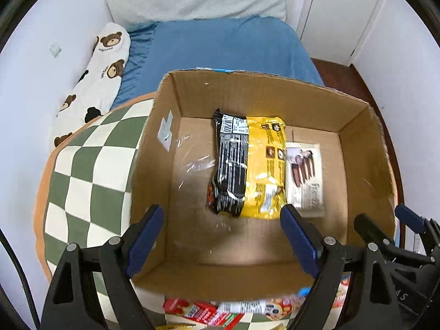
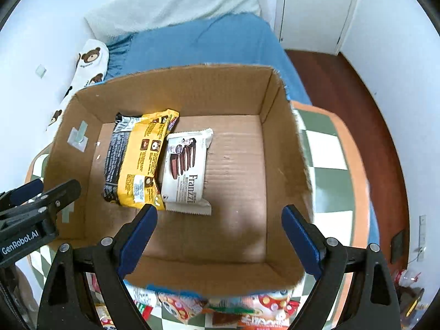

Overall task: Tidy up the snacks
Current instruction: 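Carry both packets into the cardboard box and open both tools, then grasp the yellow panda snack bag with the left tool while the right tool grasps the yellow egg-cake bag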

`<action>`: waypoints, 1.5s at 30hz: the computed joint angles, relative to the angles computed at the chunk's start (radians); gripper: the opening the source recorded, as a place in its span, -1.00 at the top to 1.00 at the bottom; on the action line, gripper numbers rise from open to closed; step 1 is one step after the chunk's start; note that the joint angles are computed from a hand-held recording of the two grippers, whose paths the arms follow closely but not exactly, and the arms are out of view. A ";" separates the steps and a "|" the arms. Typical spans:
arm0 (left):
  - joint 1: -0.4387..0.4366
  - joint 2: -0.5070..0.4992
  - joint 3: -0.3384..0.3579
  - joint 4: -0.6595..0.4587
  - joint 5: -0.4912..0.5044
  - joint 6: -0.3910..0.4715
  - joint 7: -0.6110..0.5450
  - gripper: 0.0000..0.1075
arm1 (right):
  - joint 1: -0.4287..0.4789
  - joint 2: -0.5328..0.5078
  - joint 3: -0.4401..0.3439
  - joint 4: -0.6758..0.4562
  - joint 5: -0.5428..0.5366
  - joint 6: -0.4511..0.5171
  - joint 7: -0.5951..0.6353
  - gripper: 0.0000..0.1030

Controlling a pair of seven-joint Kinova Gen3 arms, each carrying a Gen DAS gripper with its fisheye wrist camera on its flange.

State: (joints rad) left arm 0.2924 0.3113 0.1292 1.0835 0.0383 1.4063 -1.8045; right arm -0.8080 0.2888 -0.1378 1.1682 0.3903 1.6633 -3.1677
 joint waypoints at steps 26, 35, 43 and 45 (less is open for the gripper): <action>-0.282 -0.133 -0.100 0.258 0.120 0.091 -0.121 -0.61 | -0.200 -0.020 -0.082 0.078 -0.053 -0.130 -0.412 -0.82; -0.327 -0.106 -0.113 0.492 -0.026 0.003 -0.142 -0.61 | -0.153 0.046 -0.134 0.244 -0.314 -0.413 -0.309 -0.82; -0.212 -0.168 -0.060 0.620 -0.134 -0.134 -0.145 -0.61 | -0.186 0.209 -0.136 0.140 -0.435 -0.368 -0.097 -0.81; -0.193 -0.171 -0.054 0.635 -0.147 -0.139 -0.137 -0.61 | -0.197 0.261 -0.142 0.096 -0.451 -0.327 -0.051 -0.61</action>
State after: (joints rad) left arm 0.0995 0.1401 0.0750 1.7184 -0.1089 1.2669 -1.9415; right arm -1.0046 0.5494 -0.2796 1.2646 -0.0608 1.3366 -3.2188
